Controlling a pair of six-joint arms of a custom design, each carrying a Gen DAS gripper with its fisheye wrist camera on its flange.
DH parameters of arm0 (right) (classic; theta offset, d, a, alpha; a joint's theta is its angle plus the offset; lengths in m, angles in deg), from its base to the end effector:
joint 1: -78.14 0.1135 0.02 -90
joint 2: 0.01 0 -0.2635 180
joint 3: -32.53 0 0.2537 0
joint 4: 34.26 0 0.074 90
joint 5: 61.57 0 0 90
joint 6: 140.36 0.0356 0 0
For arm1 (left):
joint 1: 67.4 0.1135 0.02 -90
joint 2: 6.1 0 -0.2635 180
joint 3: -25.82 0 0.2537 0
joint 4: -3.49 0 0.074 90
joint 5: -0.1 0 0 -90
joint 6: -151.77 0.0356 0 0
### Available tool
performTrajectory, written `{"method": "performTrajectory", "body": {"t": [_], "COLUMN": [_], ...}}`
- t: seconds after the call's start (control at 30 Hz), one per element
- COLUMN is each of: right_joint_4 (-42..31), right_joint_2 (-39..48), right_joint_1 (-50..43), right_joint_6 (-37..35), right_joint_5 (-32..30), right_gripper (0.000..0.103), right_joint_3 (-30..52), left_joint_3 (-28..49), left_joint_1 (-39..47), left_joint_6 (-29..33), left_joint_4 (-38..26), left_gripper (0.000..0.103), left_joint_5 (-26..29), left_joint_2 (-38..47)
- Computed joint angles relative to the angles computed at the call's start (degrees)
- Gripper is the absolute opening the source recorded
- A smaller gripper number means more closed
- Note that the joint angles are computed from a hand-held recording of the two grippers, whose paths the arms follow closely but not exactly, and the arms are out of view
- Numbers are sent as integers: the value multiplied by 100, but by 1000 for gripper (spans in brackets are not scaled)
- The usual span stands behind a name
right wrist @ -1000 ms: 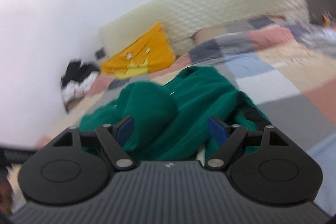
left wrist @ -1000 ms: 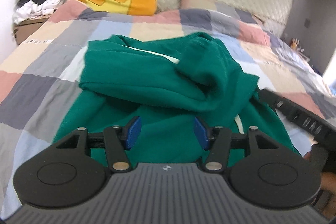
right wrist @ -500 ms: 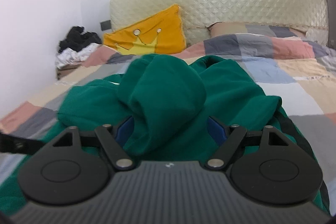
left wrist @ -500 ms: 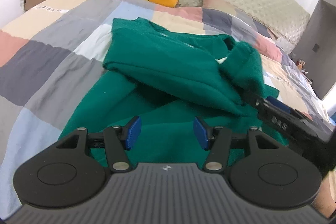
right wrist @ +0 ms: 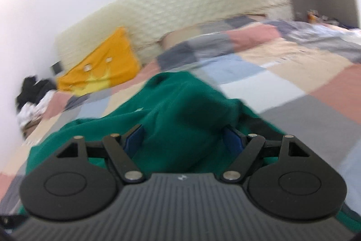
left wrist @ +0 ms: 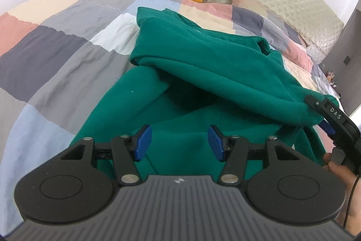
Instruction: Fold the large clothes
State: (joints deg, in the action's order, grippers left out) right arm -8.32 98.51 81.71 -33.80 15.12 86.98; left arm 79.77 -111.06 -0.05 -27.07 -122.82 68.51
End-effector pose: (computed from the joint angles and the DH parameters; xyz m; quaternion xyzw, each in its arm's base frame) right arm 0.3434 0.0296 0.1638 0.0234 0.8068 0.1943 0.5575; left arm 0.1960 -0.1603 0.1971 -0.2357 0.8784 -0.0916 0.4055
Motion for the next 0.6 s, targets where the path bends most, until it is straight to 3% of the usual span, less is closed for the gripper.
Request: {"method": "performTrajectory", "body": {"t": [0.23, 0.37, 0.6], "right_joint_4": [-808, -1459, -3387], "right_joint_2": [33, -440, -1268], "right_joint_1": [-453, -725, -1589], "right_joint_6": [262, 227, -314], "right_joint_5": [-536, -999, -2055], "right_gripper": [79, 78, 79], "right_joint_3": [249, 201, 421], "left_joint_3": [58, -125, -168], "left_joint_1": [-18, 129, 27], "left_joint_6": [-39, -109, -454], "left_joint_4": [-19, 194, -87], "left_gripper": [61, 61, 61], "left_joint_5": [1, 241, 216], "left_joint_2": [129, -12, -371]}}
